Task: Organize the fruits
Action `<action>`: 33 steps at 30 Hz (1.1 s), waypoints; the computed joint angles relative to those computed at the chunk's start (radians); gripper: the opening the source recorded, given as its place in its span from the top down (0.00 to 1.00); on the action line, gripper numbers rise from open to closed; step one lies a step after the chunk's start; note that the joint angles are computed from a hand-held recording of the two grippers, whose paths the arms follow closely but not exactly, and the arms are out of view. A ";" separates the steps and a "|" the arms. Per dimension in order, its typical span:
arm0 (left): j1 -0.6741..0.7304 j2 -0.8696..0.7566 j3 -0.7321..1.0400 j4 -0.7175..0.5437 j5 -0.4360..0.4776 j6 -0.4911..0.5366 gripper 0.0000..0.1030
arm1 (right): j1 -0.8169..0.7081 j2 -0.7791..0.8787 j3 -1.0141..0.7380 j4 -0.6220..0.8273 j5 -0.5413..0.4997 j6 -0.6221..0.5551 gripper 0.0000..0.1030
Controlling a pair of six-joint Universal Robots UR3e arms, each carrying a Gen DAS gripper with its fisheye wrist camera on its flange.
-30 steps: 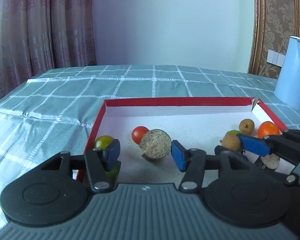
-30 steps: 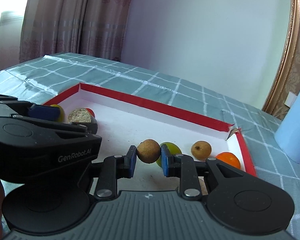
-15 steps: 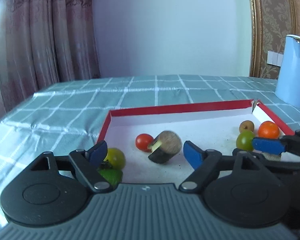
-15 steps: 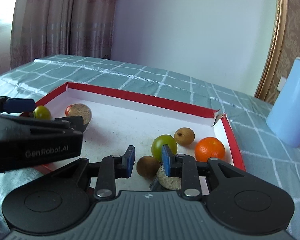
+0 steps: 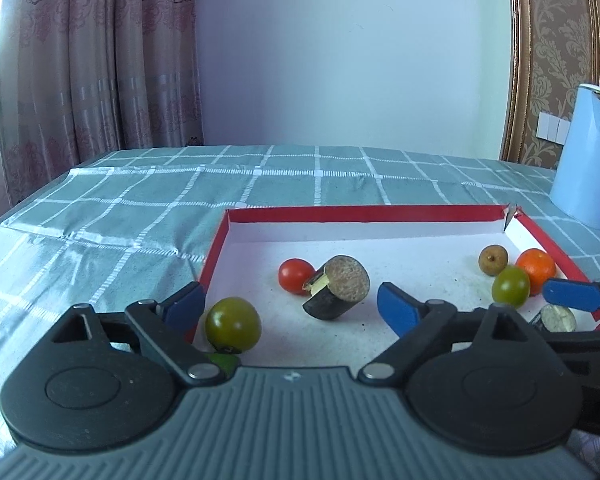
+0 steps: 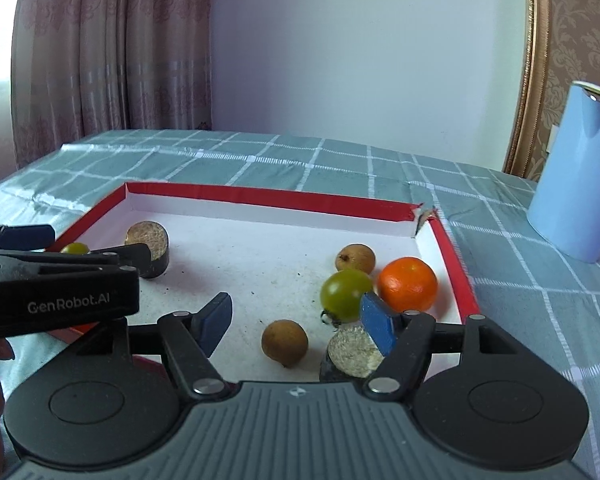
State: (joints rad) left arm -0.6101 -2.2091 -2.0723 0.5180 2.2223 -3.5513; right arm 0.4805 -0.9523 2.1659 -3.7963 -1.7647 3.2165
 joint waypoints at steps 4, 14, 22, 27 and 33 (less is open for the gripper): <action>-0.010 0.011 -0.011 -0.023 0.009 -0.009 0.09 | -0.015 -0.004 0.042 -0.060 0.011 0.022 0.28; -0.042 0.020 -0.012 -0.078 0.028 -0.024 0.06 | -0.024 0.007 0.074 -0.134 0.011 0.041 0.27; -0.110 0.064 -0.069 -0.078 0.088 -0.074 0.04 | -0.029 0.017 0.216 -0.337 0.022 0.045 0.22; -0.184 0.094 -0.095 -0.127 0.157 -0.138 0.01 | -0.056 0.036 0.320 -0.480 0.060 0.057 0.21; -0.250 0.110 -0.119 -0.205 0.208 -0.247 0.00 | -0.055 0.053 0.366 -0.520 0.070 0.050 0.21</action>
